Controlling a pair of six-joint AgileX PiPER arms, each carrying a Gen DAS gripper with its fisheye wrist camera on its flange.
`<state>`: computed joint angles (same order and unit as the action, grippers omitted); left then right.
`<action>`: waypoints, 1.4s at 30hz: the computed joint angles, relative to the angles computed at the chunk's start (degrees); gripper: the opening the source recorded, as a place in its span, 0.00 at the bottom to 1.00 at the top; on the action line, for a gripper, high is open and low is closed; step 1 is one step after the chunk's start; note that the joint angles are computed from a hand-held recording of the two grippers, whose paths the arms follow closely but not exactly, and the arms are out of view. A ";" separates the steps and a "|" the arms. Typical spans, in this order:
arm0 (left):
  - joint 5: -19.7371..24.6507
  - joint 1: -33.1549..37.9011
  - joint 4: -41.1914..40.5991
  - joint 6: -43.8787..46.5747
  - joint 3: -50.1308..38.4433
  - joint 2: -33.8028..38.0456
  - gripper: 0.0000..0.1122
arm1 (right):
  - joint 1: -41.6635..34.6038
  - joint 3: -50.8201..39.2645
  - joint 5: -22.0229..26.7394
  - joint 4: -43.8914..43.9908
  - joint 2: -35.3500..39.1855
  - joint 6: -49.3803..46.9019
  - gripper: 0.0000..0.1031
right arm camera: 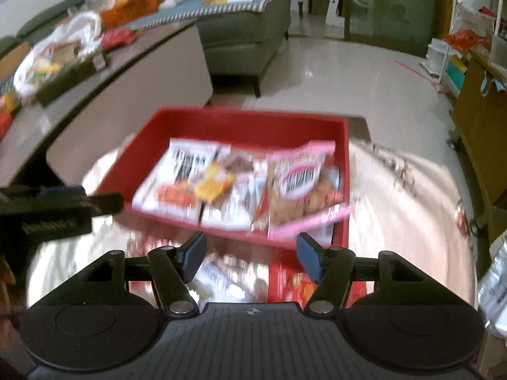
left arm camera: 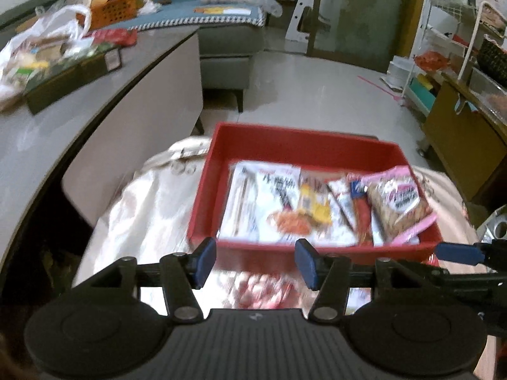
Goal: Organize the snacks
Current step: 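Lower both snacks into the tray and open both tools, then grasp the white Kaprons wafer packet with the left tool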
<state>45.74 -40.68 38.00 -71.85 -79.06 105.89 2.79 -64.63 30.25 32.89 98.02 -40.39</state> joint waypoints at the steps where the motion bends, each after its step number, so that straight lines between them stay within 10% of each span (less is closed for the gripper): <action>1: -0.03 -0.13 -0.37 -0.30 1.23 -0.67 0.43 | 0.21 0.88 0.01 -0.80 -0.26 0.27 0.68; 9: -2.28 -0.65 -5.49 1.45 5.66 -2.27 0.44 | -1.00 4.73 1.54 -0.51 -2.54 0.10 0.77; 22: -1.87 -1.25 -23.40 11.03 -14.18 14.21 0.45 | -10.81 3.94 2.72 3.17 -1.51 -4.28 0.78; 32: 7.90 -2.73 -20.96 3.65 -29.03 24.53 0.54 | -16.28 3.04 5.10 5.70 -0.22 -9.18 0.78; 42: 4.50 -1.58 -21.84 3.02 -25.56 22.85 0.55 | -17.73 3.23 6.88 6.76 -0.58 -10.86 0.79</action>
